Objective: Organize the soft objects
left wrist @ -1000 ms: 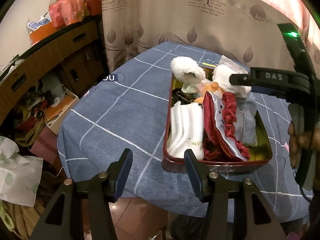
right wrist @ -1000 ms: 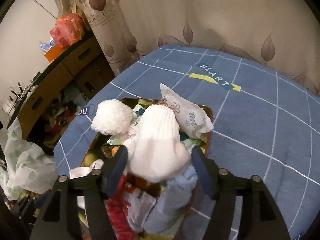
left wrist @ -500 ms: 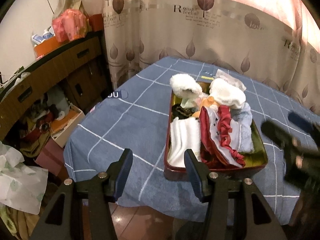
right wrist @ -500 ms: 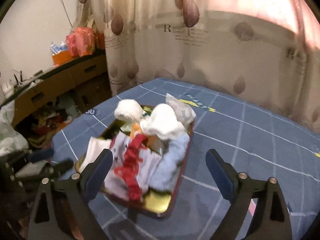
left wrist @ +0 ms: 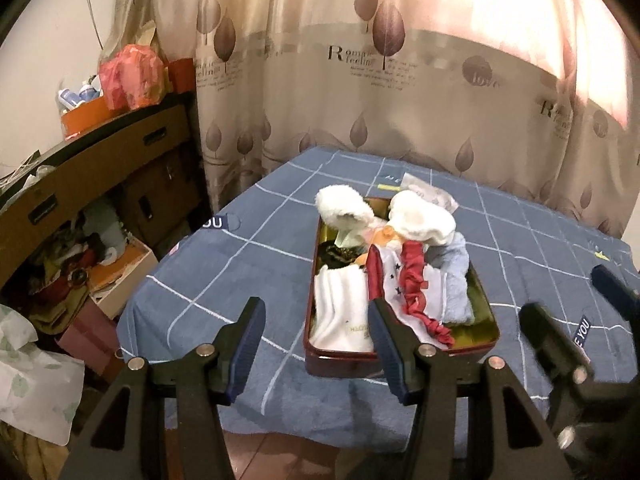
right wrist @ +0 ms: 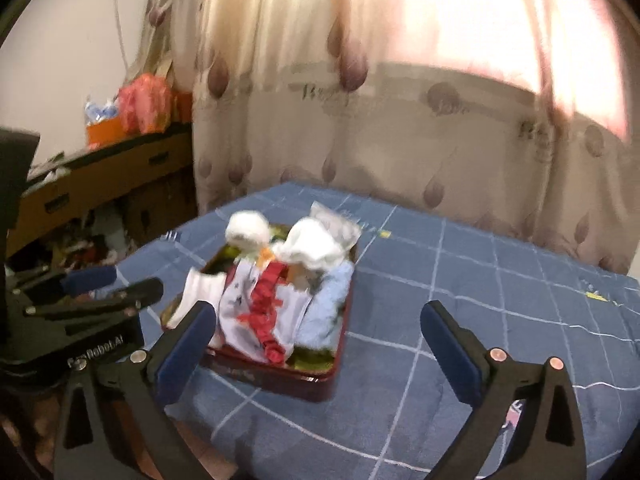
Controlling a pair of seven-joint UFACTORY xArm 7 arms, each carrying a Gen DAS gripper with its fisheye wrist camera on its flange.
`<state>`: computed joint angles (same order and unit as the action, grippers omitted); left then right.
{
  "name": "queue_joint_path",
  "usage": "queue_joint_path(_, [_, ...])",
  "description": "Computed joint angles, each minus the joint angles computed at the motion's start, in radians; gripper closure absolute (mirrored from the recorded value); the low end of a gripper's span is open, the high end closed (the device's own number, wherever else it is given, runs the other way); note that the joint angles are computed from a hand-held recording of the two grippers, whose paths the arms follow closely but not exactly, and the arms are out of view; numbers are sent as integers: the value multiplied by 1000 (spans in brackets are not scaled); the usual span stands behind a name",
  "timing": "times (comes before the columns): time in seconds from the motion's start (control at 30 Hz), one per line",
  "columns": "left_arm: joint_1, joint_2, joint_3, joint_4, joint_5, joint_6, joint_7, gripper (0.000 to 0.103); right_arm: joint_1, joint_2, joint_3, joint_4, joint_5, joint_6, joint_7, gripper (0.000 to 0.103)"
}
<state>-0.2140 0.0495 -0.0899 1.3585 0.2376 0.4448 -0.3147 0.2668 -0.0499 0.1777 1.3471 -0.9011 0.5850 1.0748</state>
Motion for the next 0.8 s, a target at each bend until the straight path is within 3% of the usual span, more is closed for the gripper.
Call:
queue_joint_path(0.1, [-1, -9, -1, -11, 10, -18, -5, 48, 5, -13, 24, 11, -142, 105, 140, 1])
queue_joint_path(0.17, [-1, -14, -1, -18, 18, -32, -8, 48, 6, -24, 25, 3, -186, 114, 183, 1])
queue_joint_path(0.37, [-1, -28, -2, -38, 65, -76, -43, 48, 13, -17, 24, 21, -172, 148, 160, 1])
queue_joint_path(0.5, [4, -36, -6, -52, 29, -112, -18, 48, 19, -16, 23, 25, -172, 158, 156, 1])
queue_joint_path(0.8, [4, -34, -6, -42, 72, -85, -55, 48, 19, -18, 28, 24, -165, 175, 151, 1])
